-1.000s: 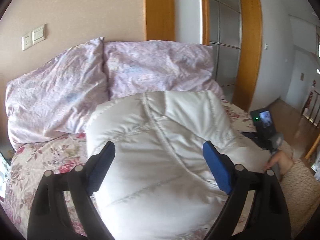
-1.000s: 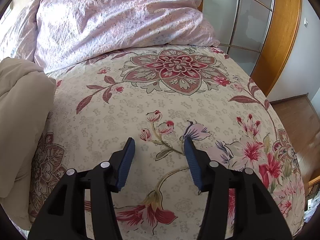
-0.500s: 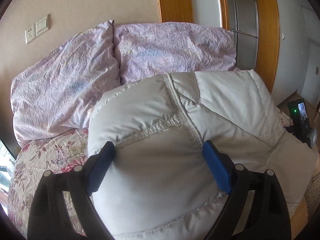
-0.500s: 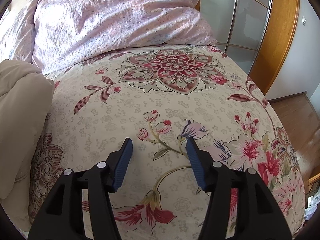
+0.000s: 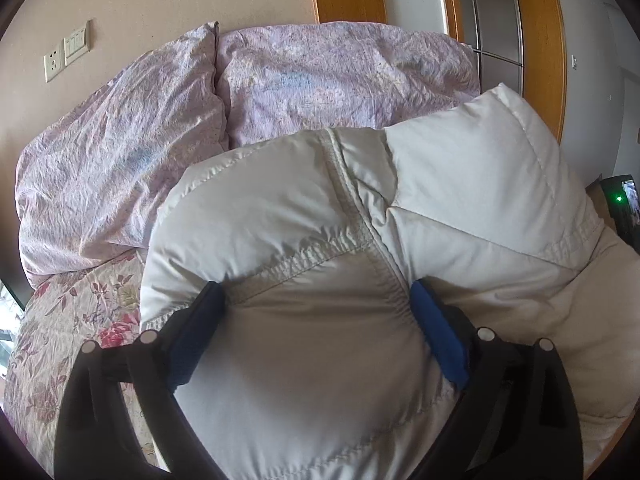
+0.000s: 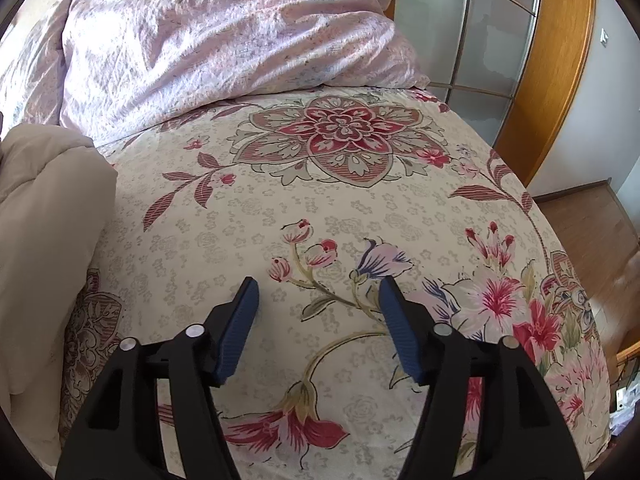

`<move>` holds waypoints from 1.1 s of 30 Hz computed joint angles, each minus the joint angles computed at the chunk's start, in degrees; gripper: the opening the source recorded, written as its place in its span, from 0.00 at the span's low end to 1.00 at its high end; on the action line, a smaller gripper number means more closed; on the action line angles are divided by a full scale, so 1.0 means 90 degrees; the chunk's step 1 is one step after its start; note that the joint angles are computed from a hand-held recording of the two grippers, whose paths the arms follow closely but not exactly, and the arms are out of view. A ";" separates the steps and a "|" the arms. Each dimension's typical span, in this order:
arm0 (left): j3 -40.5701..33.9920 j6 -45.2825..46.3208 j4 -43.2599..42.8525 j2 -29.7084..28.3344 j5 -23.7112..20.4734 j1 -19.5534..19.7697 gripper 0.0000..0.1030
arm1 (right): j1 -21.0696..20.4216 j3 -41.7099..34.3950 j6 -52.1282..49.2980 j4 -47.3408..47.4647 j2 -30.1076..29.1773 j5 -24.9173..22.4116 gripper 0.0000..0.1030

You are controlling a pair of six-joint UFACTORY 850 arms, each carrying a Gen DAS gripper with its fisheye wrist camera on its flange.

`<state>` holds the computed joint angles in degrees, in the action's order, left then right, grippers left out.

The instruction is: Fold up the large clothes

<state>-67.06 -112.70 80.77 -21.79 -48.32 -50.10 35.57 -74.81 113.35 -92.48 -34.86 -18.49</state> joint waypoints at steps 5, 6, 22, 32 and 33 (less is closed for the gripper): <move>0.0002 0.0195 -0.0143 0.0101 -0.0031 -0.0035 0.91 | 0.0302 0.0230 0.0373 -0.0556 0.0533 -0.0210 0.62; 0.0055 0.0162 -0.0129 0.0169 -0.0020 -0.0053 0.91 | 0.0387 0.0364 0.0888 -0.1132 0.0740 -0.0320 0.62; 0.0677 -0.0089 -0.0121 0.1070 -0.0344 0.0057 0.92 | 0.1628 -0.0347 0.2686 -0.4294 0.1025 0.0074 0.45; 0.0621 -0.0107 -0.0138 0.0918 -0.0114 0.0261 0.92 | 0.1595 -0.0964 0.0677 -0.2296 0.0369 0.0272 0.33; 0.0594 -0.0090 -0.0134 0.0895 -0.0102 0.0281 0.92 | 0.1567 -0.0971 0.0630 -0.2211 0.0342 0.0276 0.33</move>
<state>-61.71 -113.51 79.57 -13.74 -49.24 -47.58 49.67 -83.54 119.02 -112.37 -31.79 -16.01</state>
